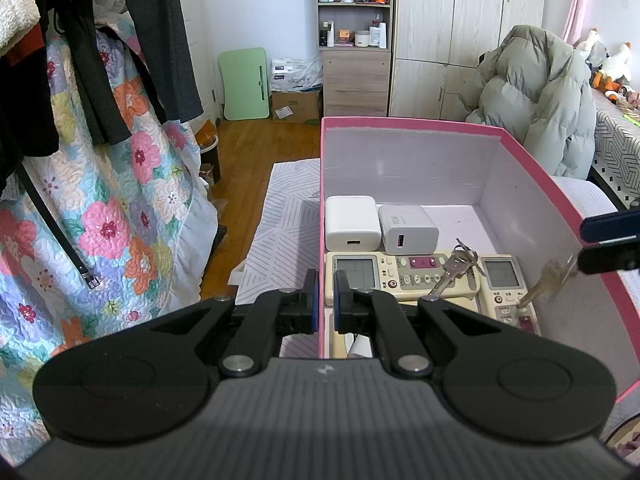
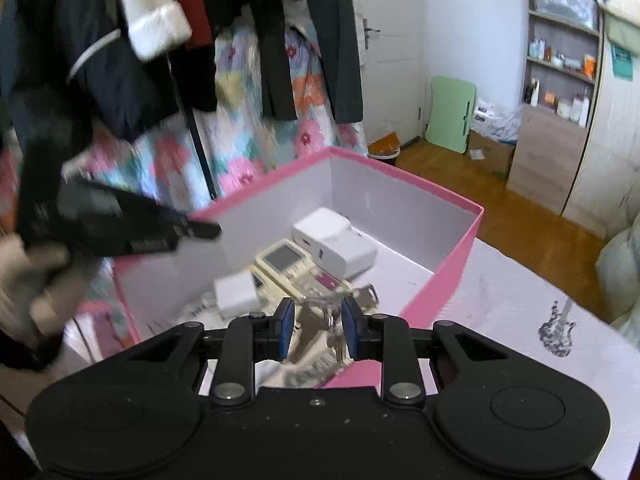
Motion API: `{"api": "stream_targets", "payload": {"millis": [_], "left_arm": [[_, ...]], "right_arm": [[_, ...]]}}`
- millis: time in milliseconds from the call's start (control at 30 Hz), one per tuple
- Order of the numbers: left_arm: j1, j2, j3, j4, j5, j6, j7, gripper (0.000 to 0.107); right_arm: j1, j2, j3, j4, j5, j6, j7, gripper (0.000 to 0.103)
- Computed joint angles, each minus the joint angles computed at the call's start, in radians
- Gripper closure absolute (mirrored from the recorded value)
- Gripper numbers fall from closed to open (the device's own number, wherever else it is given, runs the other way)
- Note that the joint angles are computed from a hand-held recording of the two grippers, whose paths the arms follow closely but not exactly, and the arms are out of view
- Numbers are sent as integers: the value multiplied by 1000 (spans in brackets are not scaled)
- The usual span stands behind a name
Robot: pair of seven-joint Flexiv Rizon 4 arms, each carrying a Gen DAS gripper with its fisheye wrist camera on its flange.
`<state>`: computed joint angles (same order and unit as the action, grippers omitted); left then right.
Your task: Organize rigid objects
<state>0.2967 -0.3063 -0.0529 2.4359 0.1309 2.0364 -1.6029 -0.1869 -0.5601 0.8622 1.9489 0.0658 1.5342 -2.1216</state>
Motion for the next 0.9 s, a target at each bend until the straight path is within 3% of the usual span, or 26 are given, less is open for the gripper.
{"api": "stream_targets", "payload": {"millis": [133,233,433,633,700,900], "left_arm": [[-1,0,1,0,0,0,-1,101],[18,0,-17,-1,12,-3,-18,101],[37,3,-27,5,37,1,-25,101],[-71,26,55,28,-38,28,24,101],[-100,32,72,35,-69,33,37,101],[-236,91,141,50,-236,-28,113,101]], "right_arm": [[-105,-40,115,-23,33,-12,-38,65],[-114,-50,128,-17,50,58,-28,61],[-123,0,111,64,79,203,108,59],[-140,2,125,118,48,304,192,58],[-109,17,96,134,47,342,217,58],[-65,54,48,180,17,428,294,58]]}}
